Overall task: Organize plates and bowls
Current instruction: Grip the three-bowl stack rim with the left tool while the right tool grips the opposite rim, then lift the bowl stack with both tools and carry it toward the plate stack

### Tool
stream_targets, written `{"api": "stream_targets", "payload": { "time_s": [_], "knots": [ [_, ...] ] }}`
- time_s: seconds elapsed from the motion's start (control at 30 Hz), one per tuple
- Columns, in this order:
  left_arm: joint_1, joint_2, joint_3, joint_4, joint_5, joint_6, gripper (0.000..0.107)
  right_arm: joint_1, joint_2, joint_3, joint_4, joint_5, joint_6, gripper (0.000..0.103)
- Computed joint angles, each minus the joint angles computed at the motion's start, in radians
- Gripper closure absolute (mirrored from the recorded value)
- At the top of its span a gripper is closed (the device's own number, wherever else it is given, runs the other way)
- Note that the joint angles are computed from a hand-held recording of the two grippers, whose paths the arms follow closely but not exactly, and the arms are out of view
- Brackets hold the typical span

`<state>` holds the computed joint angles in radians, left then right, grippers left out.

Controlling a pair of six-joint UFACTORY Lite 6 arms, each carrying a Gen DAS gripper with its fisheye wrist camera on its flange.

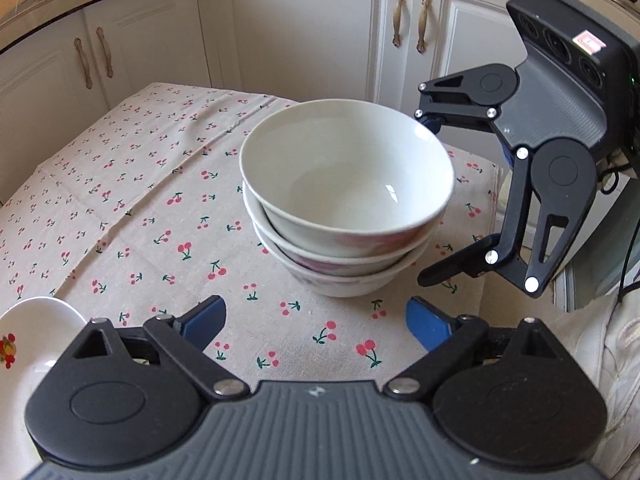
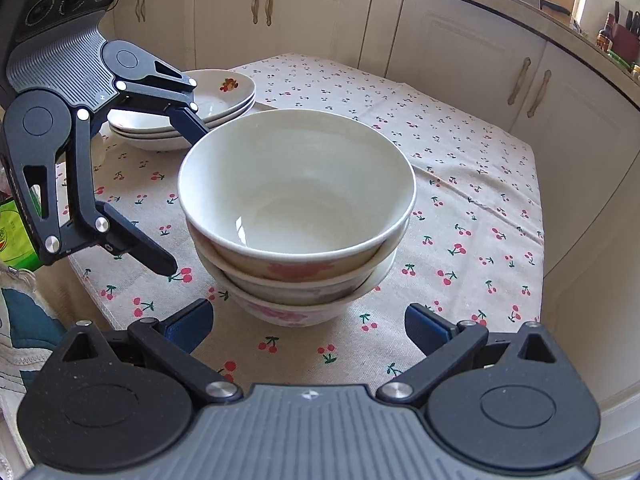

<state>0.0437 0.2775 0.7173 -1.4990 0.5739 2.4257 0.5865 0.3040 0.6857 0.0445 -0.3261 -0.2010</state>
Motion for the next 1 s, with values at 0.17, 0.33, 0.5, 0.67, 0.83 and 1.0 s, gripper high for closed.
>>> {"api": "stream_targets", "payload": {
  "time_s": [0.17,0.33,0.5,0.67,0.83,1.0],
  "knots": [
    [-0.035,0.073,0.065,0.021,-0.011,-0.027,0.011,-0.034,0.027,0.026,-0.137,0.003,0.081,0.000],
    [-0.055,0.130,0.129,0.077,-0.012,-0.071,0.013,-0.070,0.047,0.049,-0.267,0.005,0.141,0.000],
    [-0.064,0.161,0.176,0.148,0.011,-0.100,0.017,-0.108,0.059,0.083,-0.497,0.015,0.282,0.000],
    [-0.067,0.184,0.223,0.217,0.045,-0.129,0.022,-0.138,0.067,0.128,-0.801,0.025,0.516,0.000],
    [-0.072,0.199,0.259,0.266,0.067,-0.157,0.025,-0.137,0.077,0.167,-0.963,0.050,0.631,0.000],
    [-0.070,0.224,0.292,0.306,0.091,-0.181,0.028,-0.146,0.094,0.196,-1.063,0.059,0.715,0.002]
  ]
}}
